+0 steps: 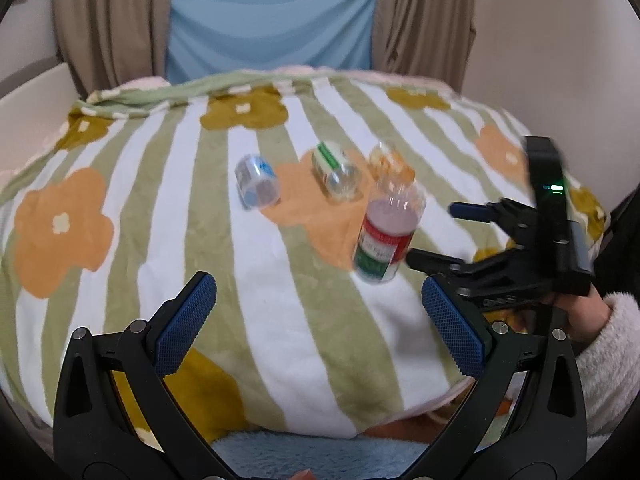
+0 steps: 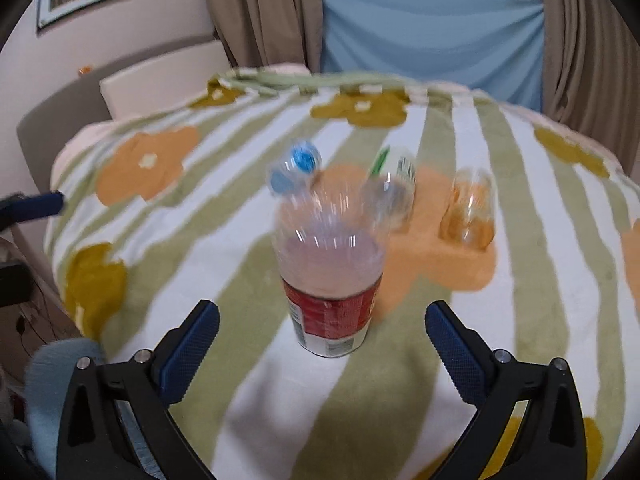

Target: Flip cup upside down

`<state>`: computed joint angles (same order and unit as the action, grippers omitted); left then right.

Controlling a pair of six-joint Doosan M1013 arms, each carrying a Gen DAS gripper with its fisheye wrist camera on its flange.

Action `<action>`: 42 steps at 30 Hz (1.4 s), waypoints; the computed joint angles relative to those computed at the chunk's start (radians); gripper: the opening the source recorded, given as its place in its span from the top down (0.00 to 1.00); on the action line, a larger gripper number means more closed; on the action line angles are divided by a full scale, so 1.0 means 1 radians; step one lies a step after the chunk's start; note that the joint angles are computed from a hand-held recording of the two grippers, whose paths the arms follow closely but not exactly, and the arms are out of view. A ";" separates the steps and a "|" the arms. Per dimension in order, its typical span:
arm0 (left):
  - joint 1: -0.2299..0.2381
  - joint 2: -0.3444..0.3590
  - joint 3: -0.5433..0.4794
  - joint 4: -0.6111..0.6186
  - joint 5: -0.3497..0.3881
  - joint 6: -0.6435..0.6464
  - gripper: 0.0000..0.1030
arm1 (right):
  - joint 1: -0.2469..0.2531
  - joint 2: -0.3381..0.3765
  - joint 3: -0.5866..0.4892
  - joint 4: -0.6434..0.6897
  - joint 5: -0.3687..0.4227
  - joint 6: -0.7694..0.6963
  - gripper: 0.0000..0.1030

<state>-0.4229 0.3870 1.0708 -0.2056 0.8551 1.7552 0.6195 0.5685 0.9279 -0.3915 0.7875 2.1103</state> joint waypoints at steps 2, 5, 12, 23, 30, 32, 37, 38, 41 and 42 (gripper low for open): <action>-0.004 -0.013 0.003 0.015 -0.042 -0.018 0.01 | 0.010 -0.025 0.012 -0.052 -0.015 0.022 0.00; -0.009 -0.032 0.006 0.038 -0.127 -0.047 0.01 | 0.034 -0.067 0.019 -0.168 -0.034 0.107 0.00; -0.041 -0.081 0.035 0.268 -0.357 -0.240 0.00 | 0.108 -0.111 0.016 -0.579 0.051 0.457 0.00; -0.066 -0.136 0.142 0.619 -0.489 -0.591 0.00 | 0.176 -0.121 0.087 -0.953 0.204 0.759 0.00; -0.072 -0.147 0.161 0.676 -0.504 -0.637 0.00 | 0.181 -0.129 0.096 -0.972 0.232 0.787 0.00; -0.074 -0.148 0.163 0.677 -0.505 -0.636 0.00 | 0.181 -0.129 0.095 -0.971 0.238 0.789 0.00; -0.076 -0.153 0.170 0.682 -0.508 -0.639 0.00 | 0.186 -0.132 0.099 -0.971 0.248 0.798 0.00; -0.076 -0.154 0.171 0.683 -0.509 -0.639 0.00 | 0.187 -0.133 0.100 -0.972 0.249 0.801 0.00; -0.077 -0.155 0.172 0.691 -0.510 -0.646 0.00 | 0.187 -0.135 0.102 -0.977 0.248 0.806 0.00; -0.078 -0.155 0.173 0.692 -0.509 -0.647 0.00 | 0.187 -0.135 0.101 -0.974 0.248 0.804 0.00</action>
